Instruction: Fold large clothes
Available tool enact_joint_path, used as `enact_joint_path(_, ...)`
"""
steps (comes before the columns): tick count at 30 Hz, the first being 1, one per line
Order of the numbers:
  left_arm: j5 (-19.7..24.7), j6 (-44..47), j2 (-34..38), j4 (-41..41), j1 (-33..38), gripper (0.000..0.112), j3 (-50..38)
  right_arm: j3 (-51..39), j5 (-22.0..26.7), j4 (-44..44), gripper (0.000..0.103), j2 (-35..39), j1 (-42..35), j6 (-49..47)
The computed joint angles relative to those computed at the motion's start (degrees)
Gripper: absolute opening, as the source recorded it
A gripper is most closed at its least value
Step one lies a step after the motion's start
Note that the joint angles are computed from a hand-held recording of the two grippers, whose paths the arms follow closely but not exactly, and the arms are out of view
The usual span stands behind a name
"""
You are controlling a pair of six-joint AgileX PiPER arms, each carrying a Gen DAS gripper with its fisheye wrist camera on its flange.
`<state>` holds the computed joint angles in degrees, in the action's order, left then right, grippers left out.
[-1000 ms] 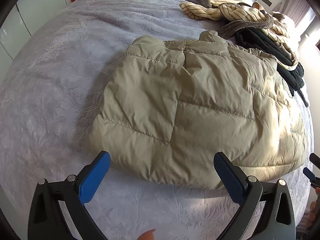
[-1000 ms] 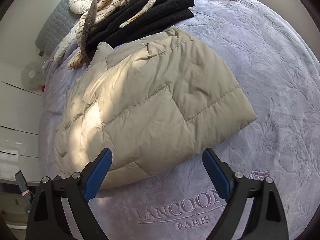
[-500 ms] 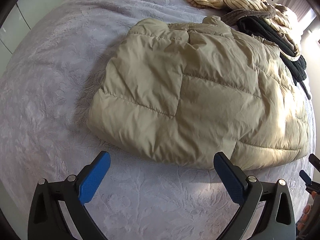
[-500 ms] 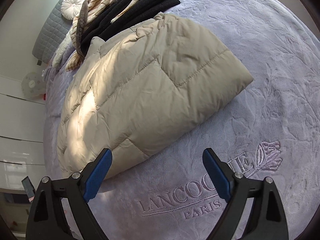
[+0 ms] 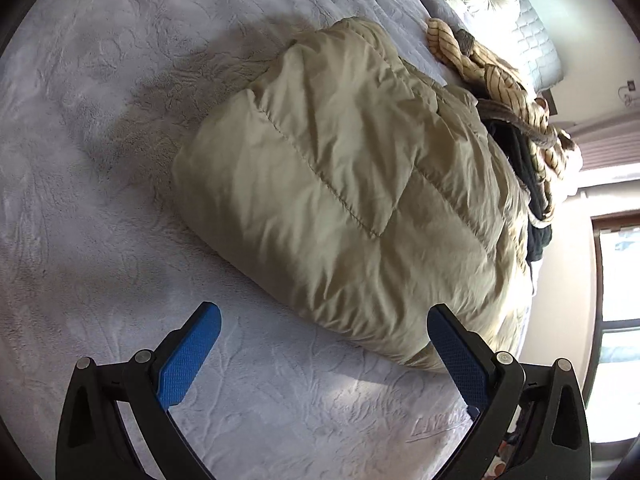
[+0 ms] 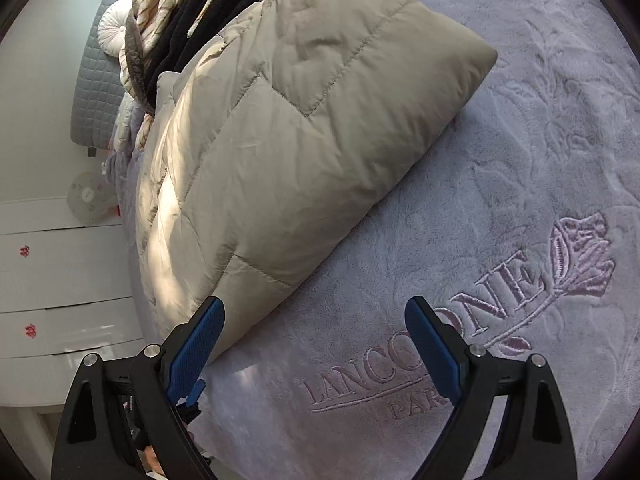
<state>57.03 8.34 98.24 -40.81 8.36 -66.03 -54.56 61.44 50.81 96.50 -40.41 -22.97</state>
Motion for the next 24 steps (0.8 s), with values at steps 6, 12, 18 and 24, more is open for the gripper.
enact_joint_path(6,-0.31,3.92,5.75,-6.72,0.96,0.103,-1.54,0.08,0.08,7.83,0.093,4.59,-0.68,-2.6)
enact_joint_path(12,-3.34,4.87,8.82,-9.69,-1.29,0.103,-3.95,-0.94,0.43,15.36,0.093,10.36,0.61,-7.11)
enact_joint_path(18,-6.77,1.21,12.94,-10.75,-3.92,0.103,-7.89,-3.51,1.68,23.68,0.093,16.22,2.64,-11.09)
enact_joint_path(24,-9.9,-1.5,12.85,-10.11,-4.65,0.067,-7.47,-3.81,1.44,27.12,0.094,17.5,3.08,-10.87)
